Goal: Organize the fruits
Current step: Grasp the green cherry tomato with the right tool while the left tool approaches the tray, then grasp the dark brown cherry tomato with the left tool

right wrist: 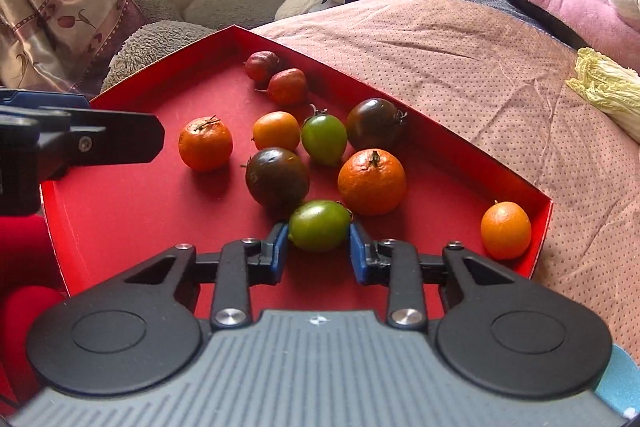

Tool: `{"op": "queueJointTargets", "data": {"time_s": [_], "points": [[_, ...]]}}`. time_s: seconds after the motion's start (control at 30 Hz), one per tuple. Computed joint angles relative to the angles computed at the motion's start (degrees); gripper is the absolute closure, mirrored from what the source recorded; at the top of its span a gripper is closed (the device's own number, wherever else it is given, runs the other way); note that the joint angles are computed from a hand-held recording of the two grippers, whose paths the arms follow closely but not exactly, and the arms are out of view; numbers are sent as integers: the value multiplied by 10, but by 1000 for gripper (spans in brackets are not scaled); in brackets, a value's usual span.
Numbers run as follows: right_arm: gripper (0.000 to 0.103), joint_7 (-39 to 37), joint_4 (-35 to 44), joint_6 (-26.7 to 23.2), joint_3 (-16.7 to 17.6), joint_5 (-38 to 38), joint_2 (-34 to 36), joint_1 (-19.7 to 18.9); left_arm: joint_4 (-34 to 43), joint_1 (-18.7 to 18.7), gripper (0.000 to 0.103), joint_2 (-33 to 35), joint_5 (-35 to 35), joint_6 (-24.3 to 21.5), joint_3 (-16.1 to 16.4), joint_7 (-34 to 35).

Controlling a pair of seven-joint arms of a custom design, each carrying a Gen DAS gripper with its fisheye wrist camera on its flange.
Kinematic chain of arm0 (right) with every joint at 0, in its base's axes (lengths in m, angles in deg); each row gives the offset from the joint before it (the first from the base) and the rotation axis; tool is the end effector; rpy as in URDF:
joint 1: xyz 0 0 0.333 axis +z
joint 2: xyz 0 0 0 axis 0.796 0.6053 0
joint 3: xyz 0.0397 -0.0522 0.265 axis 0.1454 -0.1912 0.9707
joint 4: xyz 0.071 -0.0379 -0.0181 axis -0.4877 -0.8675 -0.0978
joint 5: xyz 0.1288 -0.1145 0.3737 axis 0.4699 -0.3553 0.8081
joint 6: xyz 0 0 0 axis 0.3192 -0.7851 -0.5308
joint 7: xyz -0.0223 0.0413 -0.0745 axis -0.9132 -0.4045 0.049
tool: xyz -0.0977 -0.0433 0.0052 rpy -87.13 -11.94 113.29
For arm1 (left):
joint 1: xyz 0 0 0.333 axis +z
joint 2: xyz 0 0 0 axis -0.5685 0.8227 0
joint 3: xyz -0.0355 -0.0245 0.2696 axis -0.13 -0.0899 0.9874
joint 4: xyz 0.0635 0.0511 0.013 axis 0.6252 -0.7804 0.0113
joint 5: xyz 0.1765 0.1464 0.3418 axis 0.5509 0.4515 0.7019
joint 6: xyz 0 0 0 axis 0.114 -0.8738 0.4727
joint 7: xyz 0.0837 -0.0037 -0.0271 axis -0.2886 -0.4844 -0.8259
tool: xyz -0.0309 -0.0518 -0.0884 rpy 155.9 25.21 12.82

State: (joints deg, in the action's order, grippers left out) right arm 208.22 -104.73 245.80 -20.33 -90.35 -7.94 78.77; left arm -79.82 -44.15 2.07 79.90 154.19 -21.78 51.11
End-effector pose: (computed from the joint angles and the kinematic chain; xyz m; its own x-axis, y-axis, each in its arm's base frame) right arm 0.4880 0.3241 0.3344 0.2715 -0.9599 -0.0701 -0.7665 -0.1716 -0.6189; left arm 0.4666 -0.2909 0.4015 -0.2036 -0.9745 0.0941 -0.6969 0.0768 -0.7130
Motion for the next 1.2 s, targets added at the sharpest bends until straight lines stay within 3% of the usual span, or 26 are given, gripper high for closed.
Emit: {"op": "queueJointTargets", "data": {"time_s": [0.2,0.4,0.53,0.63,0.73,0.8,0.87,1.07,1.1,1.2], "points": [[66,71,-72,7,8,-57,-65,-17,22,-38,19,39,-100,11,17,139],[66,108,-122,19,44,-63,-109,-56,77,-61,19,93,-59,-17,27,133],[66,82,-137,24,60,-33,-124,-66,121,-82,23,134,-62,-48,39,148],[66,65,-140,25,70,-18,-127,-70,144,-108,27,154,-3,-52,61,117],[66,54,-141,24,75,-5,-128,-74,162,-108,38,172,-44,-63,54,166],[66,47,-147,28,76,6,-132,-74,176,-112,38,184,-74,-89,52,189],[66,45,-151,27,80,9,-137,-78,189,-129,38,192,-51,-108,66,168],[66,37,-166,28,91,25,-155,-88,209,-137,36,207,-55,-113,74,160],[66,36,-167,28,93,27,-158,-90,210,-137,38,208,-56,-111,74,162],[66,34,-169,25,98,31,-163,-94,206,-129,59,209,-88,-93,64,198]]}}
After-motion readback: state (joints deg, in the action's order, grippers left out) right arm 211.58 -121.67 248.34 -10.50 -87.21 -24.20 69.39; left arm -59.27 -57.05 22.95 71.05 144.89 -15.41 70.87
